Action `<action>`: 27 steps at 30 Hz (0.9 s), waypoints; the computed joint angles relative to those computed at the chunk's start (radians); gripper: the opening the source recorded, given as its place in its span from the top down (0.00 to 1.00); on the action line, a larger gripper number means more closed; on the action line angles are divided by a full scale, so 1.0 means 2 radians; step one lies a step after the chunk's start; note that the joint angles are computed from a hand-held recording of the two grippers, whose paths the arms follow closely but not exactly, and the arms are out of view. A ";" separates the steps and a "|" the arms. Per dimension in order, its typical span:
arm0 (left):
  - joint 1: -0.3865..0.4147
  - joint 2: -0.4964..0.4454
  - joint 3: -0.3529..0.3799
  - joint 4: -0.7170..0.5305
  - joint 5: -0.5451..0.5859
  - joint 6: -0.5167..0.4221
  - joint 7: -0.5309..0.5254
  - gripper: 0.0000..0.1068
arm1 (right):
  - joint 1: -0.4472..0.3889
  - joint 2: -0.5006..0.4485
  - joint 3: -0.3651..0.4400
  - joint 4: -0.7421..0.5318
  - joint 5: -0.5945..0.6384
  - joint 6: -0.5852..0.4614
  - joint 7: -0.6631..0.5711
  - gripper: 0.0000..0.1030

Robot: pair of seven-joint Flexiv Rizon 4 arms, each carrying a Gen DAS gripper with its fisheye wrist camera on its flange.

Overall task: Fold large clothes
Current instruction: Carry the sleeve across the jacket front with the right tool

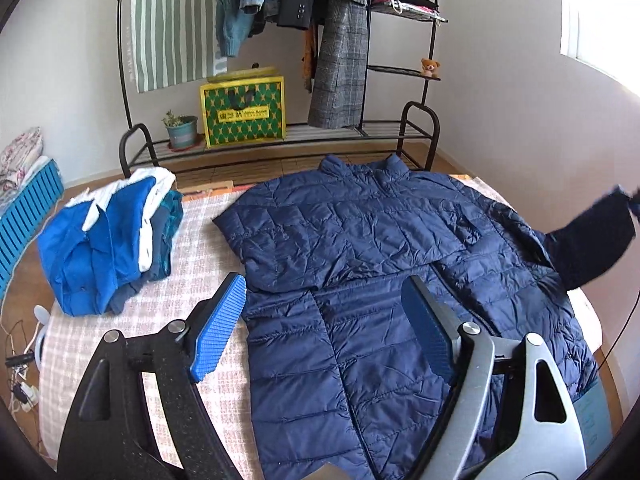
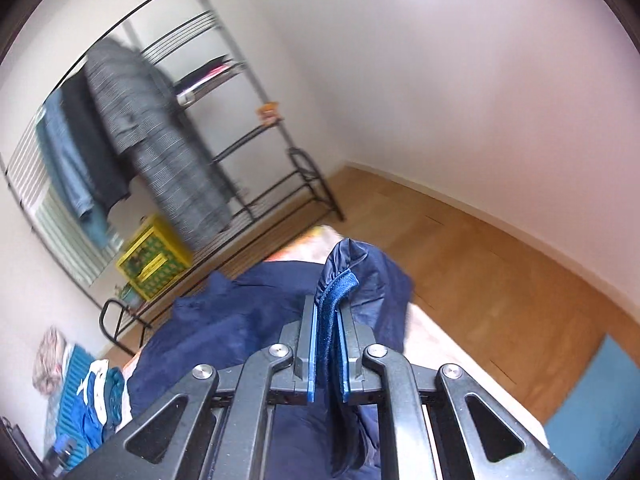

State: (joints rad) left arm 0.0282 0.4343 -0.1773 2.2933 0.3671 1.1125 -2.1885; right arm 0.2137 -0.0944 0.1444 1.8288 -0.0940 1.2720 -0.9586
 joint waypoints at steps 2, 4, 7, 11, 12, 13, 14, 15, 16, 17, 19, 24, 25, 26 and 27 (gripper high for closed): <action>-0.005 -0.006 0.015 0.010 -0.009 0.012 0.008 0.23 | 0.020 -0.025 0.001 -0.036 -0.033 -0.012 0.008 0.94; -0.007 -0.005 0.026 0.020 -0.017 0.020 0.015 0.23 | 0.035 -0.044 0.003 -0.065 -0.050 -0.026 0.009 0.94; -0.011 0.003 0.047 0.039 -0.039 0.033 0.033 0.23 | 0.056 -0.077 0.011 -0.113 -0.055 -0.051 -0.001 0.94; 0.001 0.019 0.058 0.054 -0.060 0.040 0.040 0.23 | 0.076 -0.117 0.031 -0.182 -0.040 -0.103 -0.044 0.94; 0.004 0.023 0.060 0.058 -0.066 0.042 0.042 0.23 | 0.084 -0.124 0.030 -0.193 -0.040 -0.109 -0.050 0.94; 0.008 0.027 0.061 0.061 -0.070 0.043 0.042 0.23 | 0.093 -0.131 0.028 -0.205 -0.046 -0.114 -0.053 0.94; 0.011 0.032 0.061 0.064 -0.074 0.042 0.042 0.23 | 0.104 -0.140 0.026 -0.215 -0.053 -0.117 -0.057 0.94; 0.014 0.035 0.061 0.066 -0.077 0.043 0.043 0.23 | 0.111 -0.148 0.025 -0.224 -0.056 -0.119 -0.061 0.94; 0.015 0.038 0.062 0.069 -0.081 0.044 0.046 0.23 | 0.121 -0.159 0.026 -0.237 -0.058 -0.121 -0.064 0.94; 0.018 0.040 0.061 0.069 -0.082 0.045 0.048 0.23 | 0.128 -0.168 0.028 -0.244 -0.056 -0.121 -0.067 0.94; 0.028 0.047 0.057 0.072 -0.081 0.044 0.049 0.23 | 0.143 -0.192 0.030 -0.267 -0.053 -0.125 -0.070 0.94; 0.040 0.056 0.061 0.079 -0.090 0.041 0.054 0.23 | 0.194 -0.259 0.025 -0.319 -0.072 -0.143 -0.078 0.94; 0.042 0.058 0.063 0.081 -0.091 0.039 0.053 0.23 | 0.201 -0.273 0.029 -0.332 -0.070 -0.151 -0.086 0.94; 0.045 0.060 0.064 0.083 -0.093 0.038 0.054 0.23 | 0.209 -0.286 0.031 -0.343 -0.070 -0.158 -0.093 0.94; 0.046 0.062 0.065 0.083 -0.094 0.038 0.055 0.23 | 0.217 -0.298 0.029 -0.355 -0.072 -0.164 -0.098 0.94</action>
